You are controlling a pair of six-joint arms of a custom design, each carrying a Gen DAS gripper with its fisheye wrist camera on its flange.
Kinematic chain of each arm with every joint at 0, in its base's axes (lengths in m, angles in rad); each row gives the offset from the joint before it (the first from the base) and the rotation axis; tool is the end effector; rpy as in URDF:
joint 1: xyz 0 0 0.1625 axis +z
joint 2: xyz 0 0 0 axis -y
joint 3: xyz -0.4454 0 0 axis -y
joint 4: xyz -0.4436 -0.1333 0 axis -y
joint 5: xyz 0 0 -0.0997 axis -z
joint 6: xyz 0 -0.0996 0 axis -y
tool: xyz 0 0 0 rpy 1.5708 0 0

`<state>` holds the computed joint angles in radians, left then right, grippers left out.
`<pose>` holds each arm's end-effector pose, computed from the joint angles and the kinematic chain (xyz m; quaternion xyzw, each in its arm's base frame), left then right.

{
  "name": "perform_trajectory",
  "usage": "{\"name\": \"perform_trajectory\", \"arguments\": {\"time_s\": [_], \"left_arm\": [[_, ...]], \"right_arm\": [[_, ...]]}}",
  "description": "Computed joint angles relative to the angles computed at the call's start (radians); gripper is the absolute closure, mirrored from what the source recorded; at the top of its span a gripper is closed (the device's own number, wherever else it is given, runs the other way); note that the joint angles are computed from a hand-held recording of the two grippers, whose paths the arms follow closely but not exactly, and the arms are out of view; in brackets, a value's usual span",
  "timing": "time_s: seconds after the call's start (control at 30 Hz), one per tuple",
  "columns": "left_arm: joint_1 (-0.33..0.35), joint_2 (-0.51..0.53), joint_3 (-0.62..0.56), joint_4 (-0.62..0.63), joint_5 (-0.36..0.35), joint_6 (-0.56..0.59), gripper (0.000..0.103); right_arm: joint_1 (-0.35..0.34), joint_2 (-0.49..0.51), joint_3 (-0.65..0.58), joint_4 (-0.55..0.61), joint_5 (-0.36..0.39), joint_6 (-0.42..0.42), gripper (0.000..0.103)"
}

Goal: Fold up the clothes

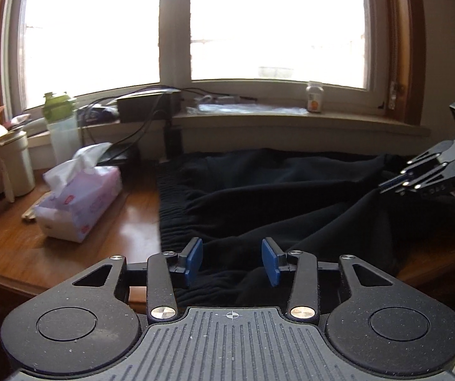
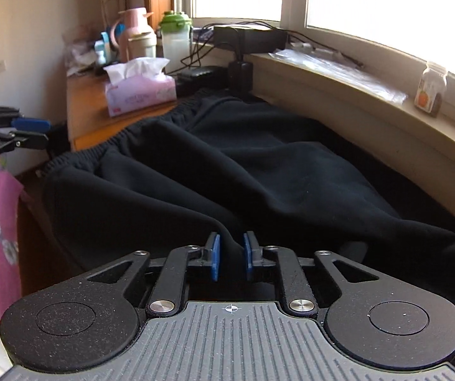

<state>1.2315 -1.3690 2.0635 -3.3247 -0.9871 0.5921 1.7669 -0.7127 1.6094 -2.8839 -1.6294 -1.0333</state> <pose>-0.0061 -0.5826 0.3612 0.2412 0.8037 -0.4487 0.3073 0.2702 -0.7062 0.0566 0.5591 -0.8025 0.1771 0.1102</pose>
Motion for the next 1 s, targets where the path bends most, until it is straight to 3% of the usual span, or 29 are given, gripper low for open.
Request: {"name": "perform_trajectory", "arguments": {"time_s": [0.23, 0.47, 0.77, 0.9, 0.93, 0.97, 1.0], "left_arm": [[0.0, 0.173, -0.12, 0.108, -0.096, 0.014, 0.053], [0.016, 0.273, -0.241, 0.203, -0.102, 0.035, 0.056], [0.018, 0.289, -0.308, 0.257, -0.105, 0.05, 0.056], [0.027, 0.305, -0.348, 0.298, -0.107, 0.039, 0.058], [0.03, 0.31, -0.357, 0.304, -0.107, 0.039, 0.058], [0.033, 0.314, -0.367, 0.309, -0.108, 0.038, 0.058], [0.036, 0.319, -0.376, 0.313, -0.109, 0.037, 0.058]], "right_arm": [[-0.016, -0.098, 0.113, -0.037, 0.029, -0.066, 0.078], [-0.022, -0.17, 0.211, 0.004, 0.011, -0.159, 0.078], [-0.022, -0.089, 0.175, -0.051, -0.088, -0.192, 0.073], [-0.013, -0.067, 0.173, -0.08, -0.129, -0.246, 0.073], [-0.01, -0.065, 0.172, -0.083, -0.135, -0.25, 0.075], [-0.007, -0.063, 0.169, -0.081, -0.143, -0.249, 0.088], [-0.007, -0.065, 0.166, -0.076, -0.146, -0.249, 0.093]]}}
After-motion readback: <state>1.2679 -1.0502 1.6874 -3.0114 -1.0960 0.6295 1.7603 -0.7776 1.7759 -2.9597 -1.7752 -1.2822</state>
